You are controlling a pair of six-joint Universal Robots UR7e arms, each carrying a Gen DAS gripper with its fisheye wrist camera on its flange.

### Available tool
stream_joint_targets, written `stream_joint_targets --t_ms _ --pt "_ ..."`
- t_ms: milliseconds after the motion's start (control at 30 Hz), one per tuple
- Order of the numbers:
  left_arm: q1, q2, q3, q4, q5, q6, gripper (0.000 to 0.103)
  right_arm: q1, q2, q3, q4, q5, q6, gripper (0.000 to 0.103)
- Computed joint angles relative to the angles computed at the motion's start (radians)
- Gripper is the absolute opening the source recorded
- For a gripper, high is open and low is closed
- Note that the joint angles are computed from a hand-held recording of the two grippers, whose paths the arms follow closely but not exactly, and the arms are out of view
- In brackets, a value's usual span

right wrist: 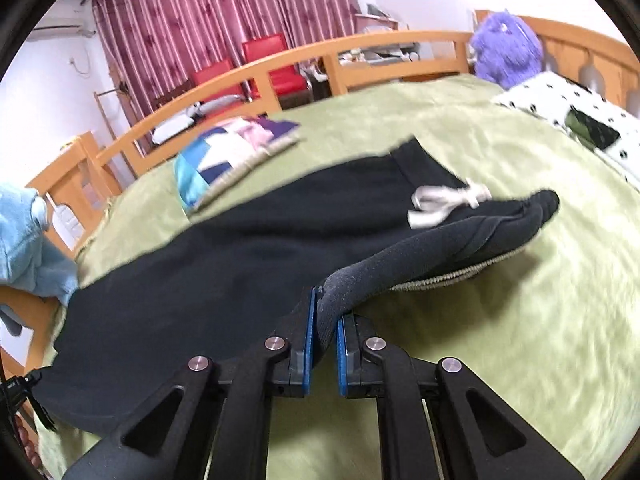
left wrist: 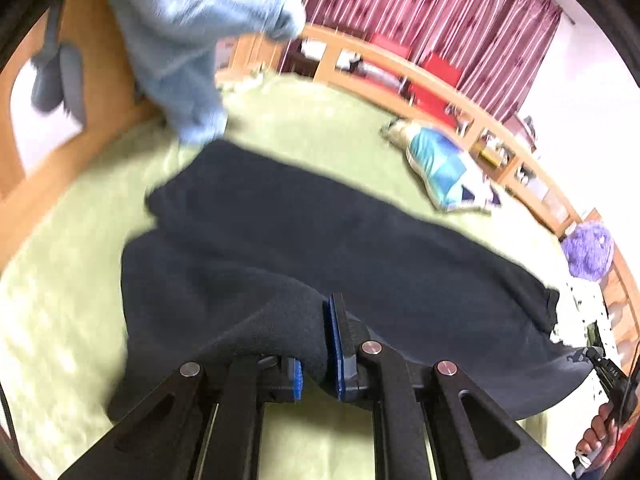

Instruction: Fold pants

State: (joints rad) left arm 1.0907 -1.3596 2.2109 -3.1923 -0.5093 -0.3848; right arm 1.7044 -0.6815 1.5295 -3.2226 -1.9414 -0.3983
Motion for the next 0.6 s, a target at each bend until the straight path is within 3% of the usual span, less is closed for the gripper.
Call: stream_joint_targets --t_ms 133,300,467,600 --pt "0.006 0.053 -0.091 -0.064 0.031 0.13 0.011 0.03 0.044 -0.123 0.058 -0.003 0.012 0.009" --pt "0.058 0.16 -0.264 -0.119 0.017 0.282 0.011 0.043 0.108 -0.269 0.128 0.023 0.012 0.009" --pt "0.102 0.287 -0.444 -0.181 0.007 0.423 0.011 0.05 0.241 -0.51 0.233 0.029 -0.006 0.008" --pt "0.14 0.361 -0.567 -0.179 -0.008 0.467 0.011 0.043 0.36 -0.726 0.337 0.044 -0.003 0.008"
